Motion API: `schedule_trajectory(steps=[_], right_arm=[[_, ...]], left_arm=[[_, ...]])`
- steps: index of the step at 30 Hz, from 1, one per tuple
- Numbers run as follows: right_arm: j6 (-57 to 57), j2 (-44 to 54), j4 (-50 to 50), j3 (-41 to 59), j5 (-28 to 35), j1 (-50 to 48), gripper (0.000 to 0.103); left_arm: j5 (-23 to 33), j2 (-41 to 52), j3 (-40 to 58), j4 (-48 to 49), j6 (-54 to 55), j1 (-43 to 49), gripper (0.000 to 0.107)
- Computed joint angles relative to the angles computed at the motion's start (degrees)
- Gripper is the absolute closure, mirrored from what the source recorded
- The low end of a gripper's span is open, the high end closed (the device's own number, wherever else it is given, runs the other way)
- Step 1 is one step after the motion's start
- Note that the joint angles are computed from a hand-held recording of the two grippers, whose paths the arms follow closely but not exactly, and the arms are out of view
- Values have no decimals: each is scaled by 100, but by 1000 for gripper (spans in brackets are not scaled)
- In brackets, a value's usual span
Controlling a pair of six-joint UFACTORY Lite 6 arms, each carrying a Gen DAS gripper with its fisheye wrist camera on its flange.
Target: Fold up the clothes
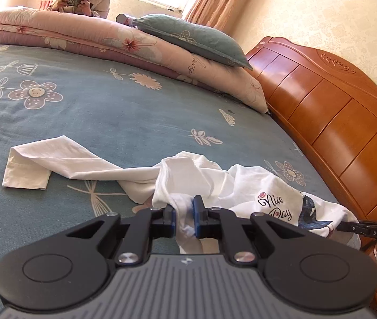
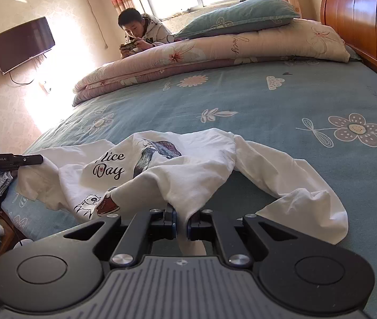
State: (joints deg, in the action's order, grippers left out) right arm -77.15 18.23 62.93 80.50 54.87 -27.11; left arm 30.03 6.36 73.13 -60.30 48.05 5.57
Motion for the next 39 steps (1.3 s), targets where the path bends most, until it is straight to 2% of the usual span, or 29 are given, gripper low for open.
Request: schedule_trajectory(steps=[4,7,11,14,16,20,25,30,34,39], right_arm=[[278,-123,-457,-35,-40,-64,95],[768,76,-977,36,-230,27,95],[1562,400,-1860,49,-668,279,82],[2133,534,-2525,-147,-1172,500,80],[2218,544,-2587,-205,-1241,474,77],[1793,270,-2103,-231,-1089,327,66],[830,9,-1520,-238,-667,591,64],[62,5,-1421,-363,-242,1407,65],[138,467,-1404,-152,-401,2126,65],[729,1514,-1567,767,-1016,2690,66]], left_arm=[[4,-56,-100,531,-407,191,97],[45,281,23,1056,-989,320,97],[41,887,298,2416,-2193,207,97],[208,1184,386,3160,-2784,158,96],[185,1070,261,3190,-2728,189,96],[106,678,156,3379,-2804,133,93],[113,279,75,3199,-1909,-600,80],[-252,246,-350,3024,-901,-1915,78],[-501,707,-273,2893,-676,-2595,77],[-745,1105,-118,2324,-15,-2802,78]])
